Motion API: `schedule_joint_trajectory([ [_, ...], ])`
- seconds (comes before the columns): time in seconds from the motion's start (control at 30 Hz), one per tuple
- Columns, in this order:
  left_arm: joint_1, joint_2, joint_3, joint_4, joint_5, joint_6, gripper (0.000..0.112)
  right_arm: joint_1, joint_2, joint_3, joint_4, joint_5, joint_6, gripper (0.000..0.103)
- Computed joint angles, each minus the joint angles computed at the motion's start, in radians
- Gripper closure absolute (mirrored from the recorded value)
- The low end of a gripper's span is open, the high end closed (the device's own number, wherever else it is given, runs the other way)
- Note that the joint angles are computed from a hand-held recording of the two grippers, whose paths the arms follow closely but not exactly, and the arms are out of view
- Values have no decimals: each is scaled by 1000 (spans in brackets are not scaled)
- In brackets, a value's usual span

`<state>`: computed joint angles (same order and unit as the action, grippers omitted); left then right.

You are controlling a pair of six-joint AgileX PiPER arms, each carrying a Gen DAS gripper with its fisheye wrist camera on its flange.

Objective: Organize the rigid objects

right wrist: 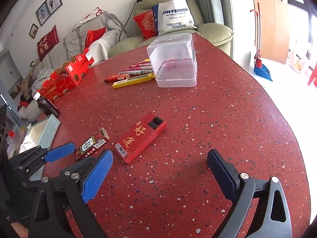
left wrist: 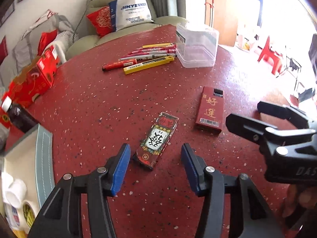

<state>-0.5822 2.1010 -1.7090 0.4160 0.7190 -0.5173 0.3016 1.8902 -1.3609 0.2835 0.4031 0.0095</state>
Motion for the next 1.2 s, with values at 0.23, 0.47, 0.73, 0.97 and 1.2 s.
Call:
schedule_joint_trajectory([
  [0.23,55,-25,63,-129,-113,53,86,8,6,-23,-48,28,37,6],
  [0.47,21,-88,172,79,-90,-313,86,44,49,-125,-167,105,182,6],
  [0.73,-48,-216,384,298,-35,-677,86,193,237,-400,-588,306,552,12],
  [0.97,-17,-279,482,277,-139,-684,85,185,245,-415,-467,271,262,68],
  [1.2,-18,-269,469,282,-133,-686,86,175,190,-310,-462,198,235,67],
])
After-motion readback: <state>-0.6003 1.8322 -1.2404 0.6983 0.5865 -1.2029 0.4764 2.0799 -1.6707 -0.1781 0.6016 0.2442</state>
